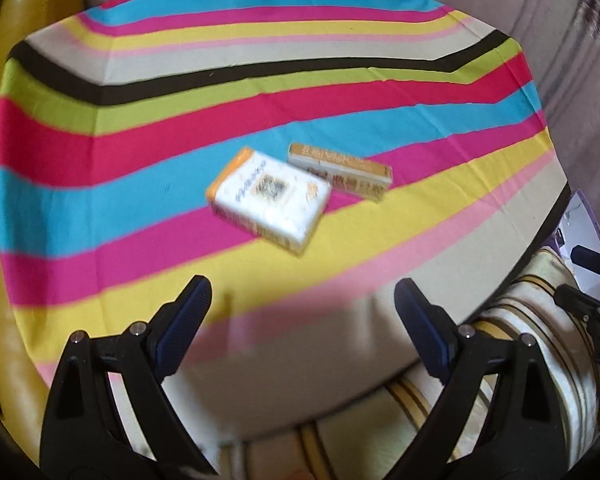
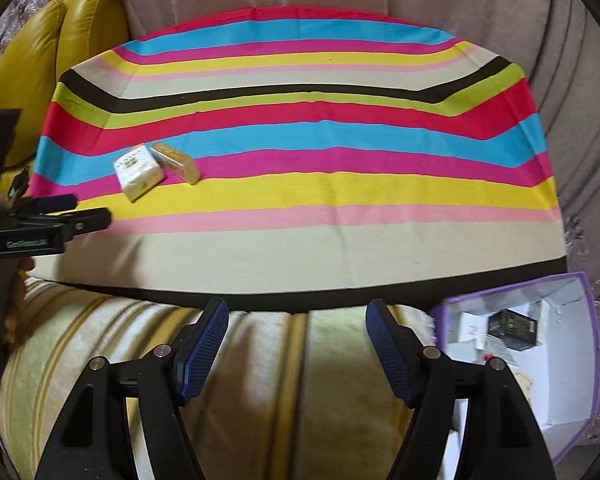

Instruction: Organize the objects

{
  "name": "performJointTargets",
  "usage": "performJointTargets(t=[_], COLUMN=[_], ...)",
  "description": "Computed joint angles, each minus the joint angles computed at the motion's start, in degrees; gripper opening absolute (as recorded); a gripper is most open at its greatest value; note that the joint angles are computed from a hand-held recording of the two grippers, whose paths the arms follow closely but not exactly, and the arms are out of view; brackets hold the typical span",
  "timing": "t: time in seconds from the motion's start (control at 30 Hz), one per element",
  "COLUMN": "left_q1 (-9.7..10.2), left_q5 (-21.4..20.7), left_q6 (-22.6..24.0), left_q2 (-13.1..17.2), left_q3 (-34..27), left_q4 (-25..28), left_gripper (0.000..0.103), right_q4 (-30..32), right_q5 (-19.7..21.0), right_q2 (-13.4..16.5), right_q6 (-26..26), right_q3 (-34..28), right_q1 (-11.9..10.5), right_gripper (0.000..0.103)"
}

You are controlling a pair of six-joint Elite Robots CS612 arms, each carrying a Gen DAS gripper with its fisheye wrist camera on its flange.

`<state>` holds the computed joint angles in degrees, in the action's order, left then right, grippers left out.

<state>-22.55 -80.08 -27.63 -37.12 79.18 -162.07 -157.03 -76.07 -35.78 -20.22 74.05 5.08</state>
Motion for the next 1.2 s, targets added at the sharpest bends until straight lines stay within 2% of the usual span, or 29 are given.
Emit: performJointTargets(t=[0.17,0.27,0.6,0.67,0.8,0.9,1.0,1.1,1.2], left_q1=[1.1,1.74,3.32,3.5,3.21,3.0,2.7,2.06,1.56], left_q5=[-0.86,-1.54,-3.8,-5.03,-3.71,-2.79,-0.9,4.34,8.76], left_q6=[7.25,9.85,12.26,12.67,12.97,11.36,7.11,0.34,-9.08], left_q2=[1.49,2.57,5.71,6.04,5.8,5.1,3.89,1.92,-0.04], left_q3=[-3.14,-5.1,-10.07,-10.39,-9.58,-8.48,-6.32,-2.92,0.61], left_q4=[1.32,3.24,8.23,8.25,6.45,6.81,6.95,7.57,7.98], left_gripper=[0.095,0.096,0.096,0.092,0.08,0.08,0.08,0.08,0.08], right_q4=[2.67,4.44,7.14,7.09,5.82,4.43,3.53,2.91,3.15], right_q5=[3.42,5.01,7.32,7.56,7.07,6.55,5.29,3.47,0.69], right_q2=[0.84,1.52,4.4,4.97,6.12,7.03,7.9,8.85,9.94], right_q6=[1.82,2.94,8.81,10.67,14.25,16.32,17.69,20.23,23.49], right_q3=[-2.09,-3.71,-9.5,-10.45,-12.05,-13.09,-14.18,-15.57,-17.44], right_q1=[0.46,0.82,2.06,2.31,3.11,3.98,4.99,6.01,7.11], right_gripper=[0.076,0.077,0.081,0.082,0.083,0.083,0.083,0.083,0.084])
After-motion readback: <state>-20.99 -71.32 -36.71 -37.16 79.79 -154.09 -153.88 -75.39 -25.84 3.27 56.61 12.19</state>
